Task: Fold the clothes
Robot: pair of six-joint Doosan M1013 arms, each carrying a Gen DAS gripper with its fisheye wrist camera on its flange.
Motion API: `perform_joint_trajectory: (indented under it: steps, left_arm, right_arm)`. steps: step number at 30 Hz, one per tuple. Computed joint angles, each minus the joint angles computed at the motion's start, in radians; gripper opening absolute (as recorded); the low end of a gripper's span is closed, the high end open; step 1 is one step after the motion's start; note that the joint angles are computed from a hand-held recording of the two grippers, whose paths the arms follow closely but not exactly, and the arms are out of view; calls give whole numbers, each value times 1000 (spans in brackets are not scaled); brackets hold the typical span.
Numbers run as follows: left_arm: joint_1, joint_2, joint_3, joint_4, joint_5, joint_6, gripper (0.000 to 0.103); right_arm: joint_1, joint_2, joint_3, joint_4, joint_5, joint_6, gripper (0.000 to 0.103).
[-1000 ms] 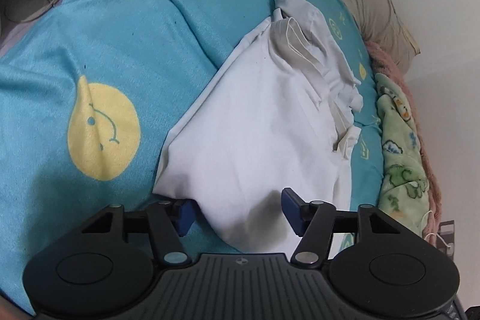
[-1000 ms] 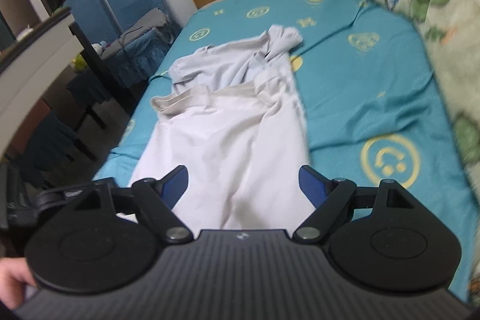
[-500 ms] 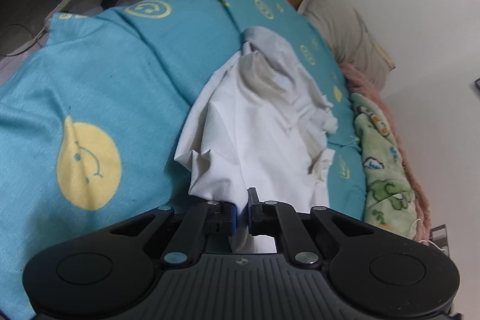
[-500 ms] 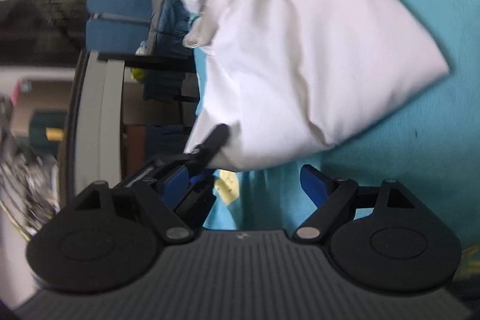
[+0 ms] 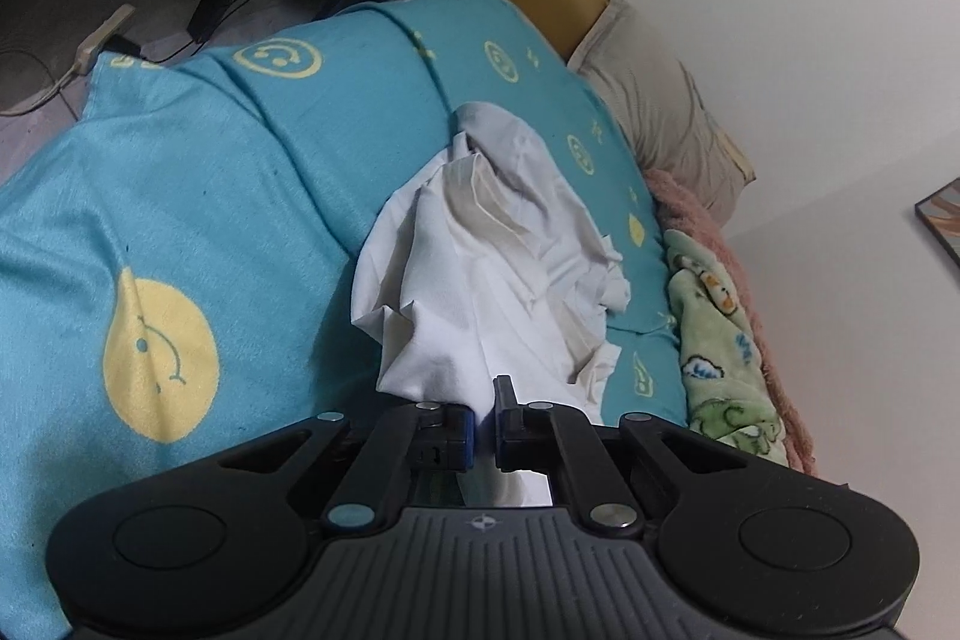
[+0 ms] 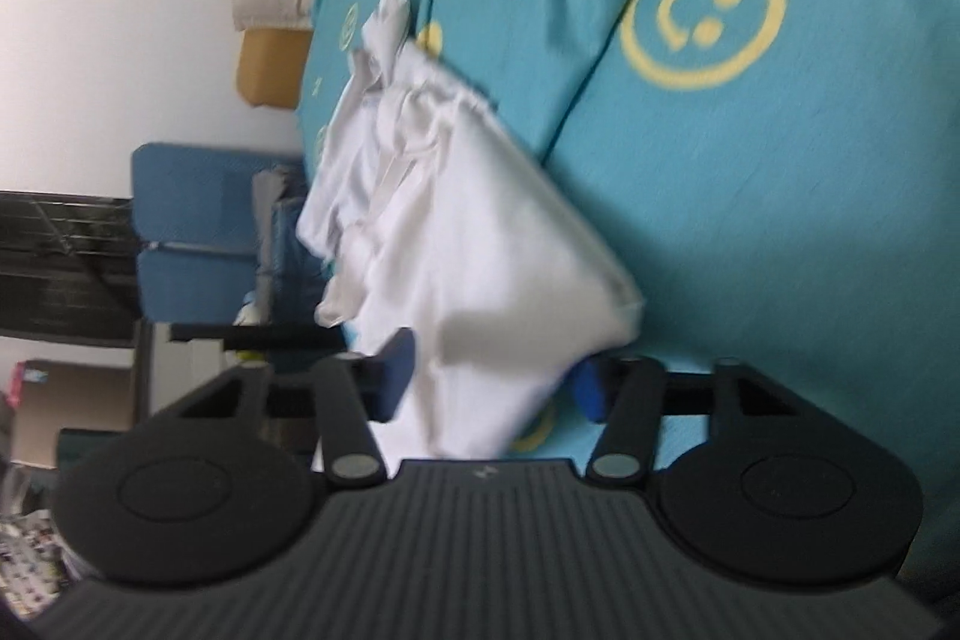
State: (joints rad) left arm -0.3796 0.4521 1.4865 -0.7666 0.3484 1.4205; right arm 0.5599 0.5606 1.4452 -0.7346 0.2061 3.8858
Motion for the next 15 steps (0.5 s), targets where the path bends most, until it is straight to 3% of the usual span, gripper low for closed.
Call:
perform_joint_trajectory:
  steps: [2, 5, 10, 13, 15]
  left_arm:
    - [-2, -2, 1, 3, -3, 11, 6]
    - [-6, -2, -2, 40, -5, -8, 6]
    - [-10, -20, 6, 46, -33, -4, 5]
    - [-20, -40, -6, 191, -20, -98, 5]
    - [-22, -58, -9, 206, -14, -110, 5]
  right_arm:
    - [2, 1, -6, 56, 46, -56, 31]
    - [0, -5, 2, 11, 58, -39, 14]
    - [13, -37, 32, -331, 79, 201, 10]
    - [22, -54, 22, -358, 117, 222, 9]
    - [29, -63, 2, -340, 152, 158, 9]
